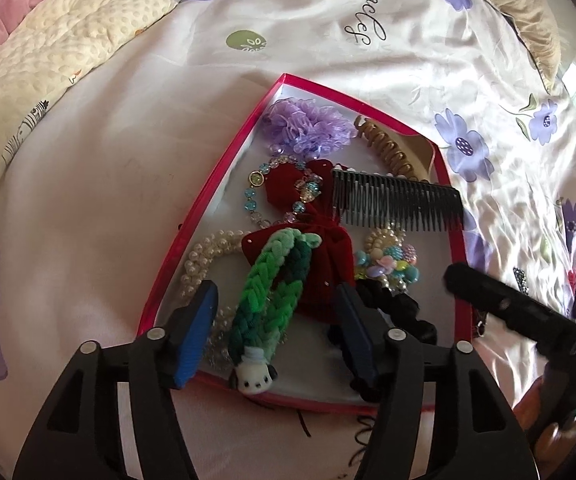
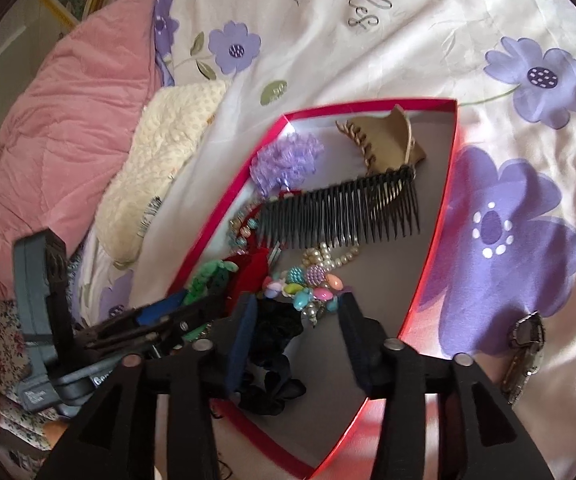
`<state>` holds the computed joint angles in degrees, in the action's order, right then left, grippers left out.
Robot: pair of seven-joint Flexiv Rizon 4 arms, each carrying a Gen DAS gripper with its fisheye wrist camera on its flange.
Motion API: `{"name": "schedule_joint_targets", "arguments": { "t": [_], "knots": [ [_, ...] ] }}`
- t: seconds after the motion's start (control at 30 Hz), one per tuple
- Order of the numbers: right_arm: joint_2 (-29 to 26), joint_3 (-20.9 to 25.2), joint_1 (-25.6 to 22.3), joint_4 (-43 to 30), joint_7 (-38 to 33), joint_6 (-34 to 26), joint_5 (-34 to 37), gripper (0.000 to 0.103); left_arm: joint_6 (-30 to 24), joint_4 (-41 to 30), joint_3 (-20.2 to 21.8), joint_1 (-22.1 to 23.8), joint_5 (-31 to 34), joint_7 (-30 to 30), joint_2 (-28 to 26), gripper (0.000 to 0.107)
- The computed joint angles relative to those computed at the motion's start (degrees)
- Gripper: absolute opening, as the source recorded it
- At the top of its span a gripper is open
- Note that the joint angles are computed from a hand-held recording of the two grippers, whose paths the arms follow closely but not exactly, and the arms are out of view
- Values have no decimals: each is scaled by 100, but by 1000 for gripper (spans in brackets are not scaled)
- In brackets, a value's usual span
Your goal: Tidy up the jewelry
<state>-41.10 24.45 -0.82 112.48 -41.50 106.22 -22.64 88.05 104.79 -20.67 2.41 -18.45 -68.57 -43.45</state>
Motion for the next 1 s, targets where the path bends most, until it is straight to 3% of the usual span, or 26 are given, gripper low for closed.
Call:
{"name": "schedule_joint_targets", "arguments": {
  "t": [0.07,0.17,0.27,0.43,0.57,0.67,0.77,1.0],
  "knots": [
    [97,-30,-4,99,23,161,59,55,57,99,-20,16,10,-19,69,68],
    [202,-90,4,224,128,393,82,72,183,318,-242,208,-20,-60,167,75],
    [280,-170,11,397,317,673,68,80,347,571,-551,484,-14,-112,250,83],
    [229,-93,-218,636,824,1172,-238,84,615,959,-1072,965,128,-339,343,94],
    [317,-380,-32,890,1062,1629,-223,85,855,1230,-1321,1262,326,-702,390,98],
    [508,-787,363,1089,1042,1809,-53,86,866,1322,-1145,1189,476,-982,492,98],
    [750,-1137,760,1271,880,1735,167,86,719,1351,-590,779,549,-1175,703,98],
    [1450,-1999,1992,1609,-326,1062,1226,95,942,1665,-117,477,759,-1301,1094,99]
  ]
}}
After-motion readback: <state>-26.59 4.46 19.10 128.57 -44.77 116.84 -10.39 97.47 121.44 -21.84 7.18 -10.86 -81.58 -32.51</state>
